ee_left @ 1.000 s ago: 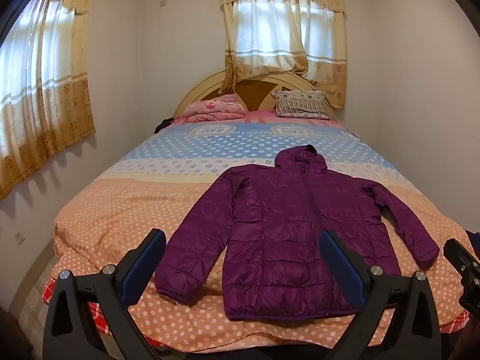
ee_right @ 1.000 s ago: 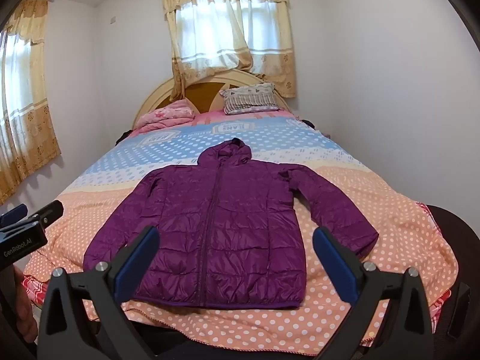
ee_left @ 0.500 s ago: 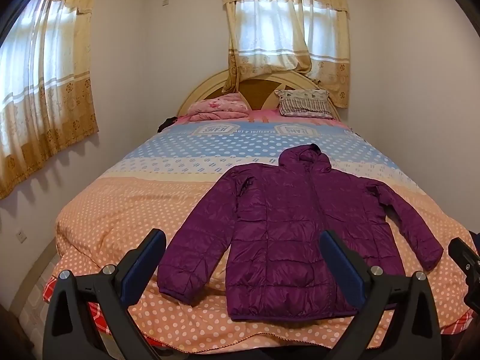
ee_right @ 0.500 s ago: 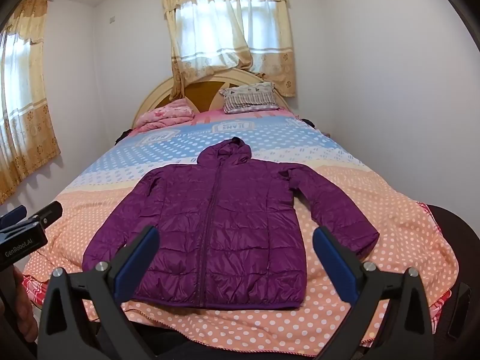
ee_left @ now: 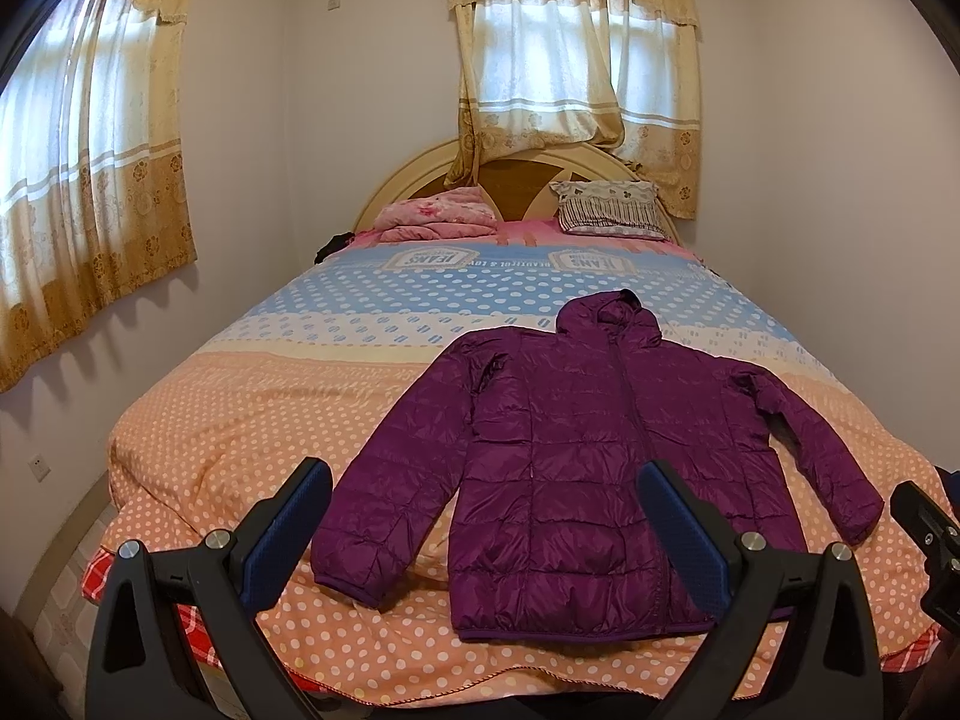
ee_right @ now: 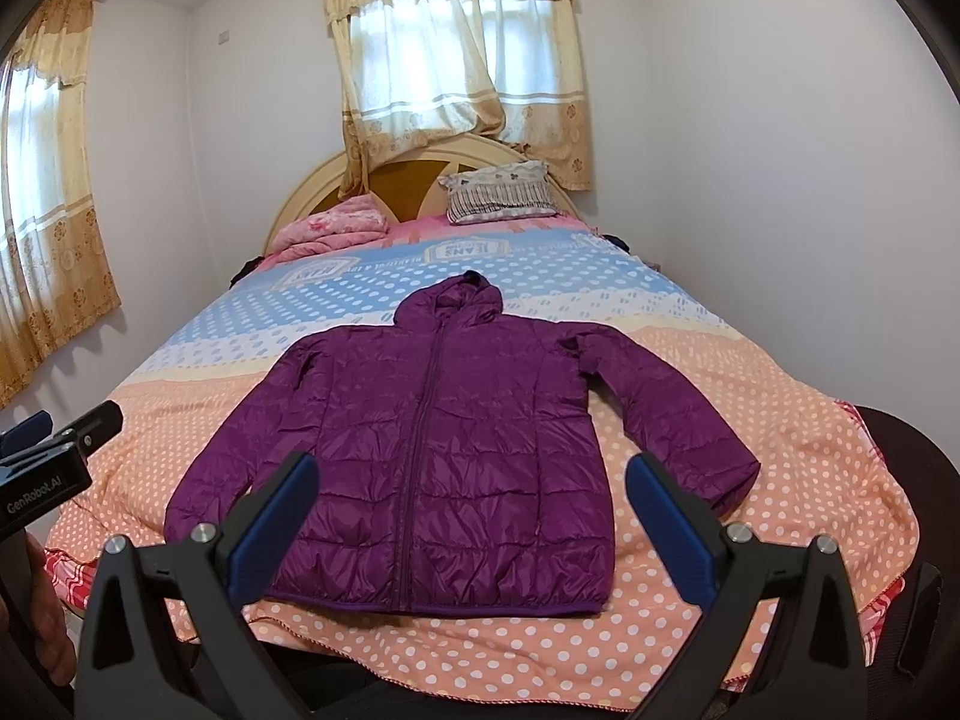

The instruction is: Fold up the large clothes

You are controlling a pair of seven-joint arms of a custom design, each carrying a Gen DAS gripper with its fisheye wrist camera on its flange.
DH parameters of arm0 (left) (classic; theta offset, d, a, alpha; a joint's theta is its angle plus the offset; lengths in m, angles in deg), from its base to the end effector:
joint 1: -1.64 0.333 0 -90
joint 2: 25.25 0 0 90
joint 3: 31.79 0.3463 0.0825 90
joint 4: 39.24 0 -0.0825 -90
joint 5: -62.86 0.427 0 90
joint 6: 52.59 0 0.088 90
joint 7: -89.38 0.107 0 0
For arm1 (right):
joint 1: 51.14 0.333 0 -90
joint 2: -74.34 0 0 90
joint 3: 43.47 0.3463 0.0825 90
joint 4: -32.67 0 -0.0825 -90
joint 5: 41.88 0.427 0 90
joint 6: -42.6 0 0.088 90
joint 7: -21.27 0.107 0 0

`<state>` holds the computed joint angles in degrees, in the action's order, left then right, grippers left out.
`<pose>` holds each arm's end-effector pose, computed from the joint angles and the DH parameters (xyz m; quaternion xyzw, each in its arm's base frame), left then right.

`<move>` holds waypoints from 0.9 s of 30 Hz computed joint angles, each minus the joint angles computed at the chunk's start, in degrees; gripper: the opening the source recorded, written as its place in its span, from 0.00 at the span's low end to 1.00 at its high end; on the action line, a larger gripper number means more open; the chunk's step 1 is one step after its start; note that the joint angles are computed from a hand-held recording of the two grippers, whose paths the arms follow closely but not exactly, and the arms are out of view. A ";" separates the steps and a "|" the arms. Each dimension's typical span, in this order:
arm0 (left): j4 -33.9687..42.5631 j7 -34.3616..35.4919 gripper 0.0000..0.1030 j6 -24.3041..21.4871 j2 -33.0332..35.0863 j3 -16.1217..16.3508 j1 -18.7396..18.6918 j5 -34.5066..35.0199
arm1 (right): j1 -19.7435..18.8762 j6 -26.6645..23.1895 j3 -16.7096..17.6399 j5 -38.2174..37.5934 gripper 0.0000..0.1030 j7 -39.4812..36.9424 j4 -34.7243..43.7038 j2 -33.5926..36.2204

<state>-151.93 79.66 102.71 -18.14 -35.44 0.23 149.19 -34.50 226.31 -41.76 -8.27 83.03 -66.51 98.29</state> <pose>0.6481 -0.0914 0.4616 -0.7165 0.4749 -0.2815 0.4264 0.7259 0.1819 0.4620 -0.6698 0.5492 -0.2825 0.4122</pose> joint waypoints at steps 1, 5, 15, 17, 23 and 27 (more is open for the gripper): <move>0.08 0.01 0.99 -0.28 0.09 -0.04 -0.08 0.02 | -0.25 -0.02 0.27 0.03 1.00 -0.13 -0.03 -0.02; 0.22 -0.23 0.99 -0.43 0.23 -0.01 -0.14 0.07 | 0.12 -0.17 -0.21 -0.08 1.00 0.16 0.12 0.08; 0.12 -0.48 0.99 -0.39 0.11 0.06 -0.13 0.11 | 0.17 -0.35 -0.34 -0.33 1.00 0.44 0.14 0.11; 0.13 -0.60 0.99 -0.45 0.06 0.04 -0.14 0.17 | 0.29 -0.29 -0.48 -0.39 1.00 0.54 0.19 0.16; 0.08 -0.47 0.99 -0.31 0.02 0.04 -0.07 0.02 | 0.03 -0.36 -0.24 -0.47 1.00 0.46 0.02 0.19; 0.12 -0.34 0.99 -0.33 0.04 0.02 -0.07 0.01 | 0.17 -0.39 -0.40 -0.47 1.00 0.58 0.01 0.18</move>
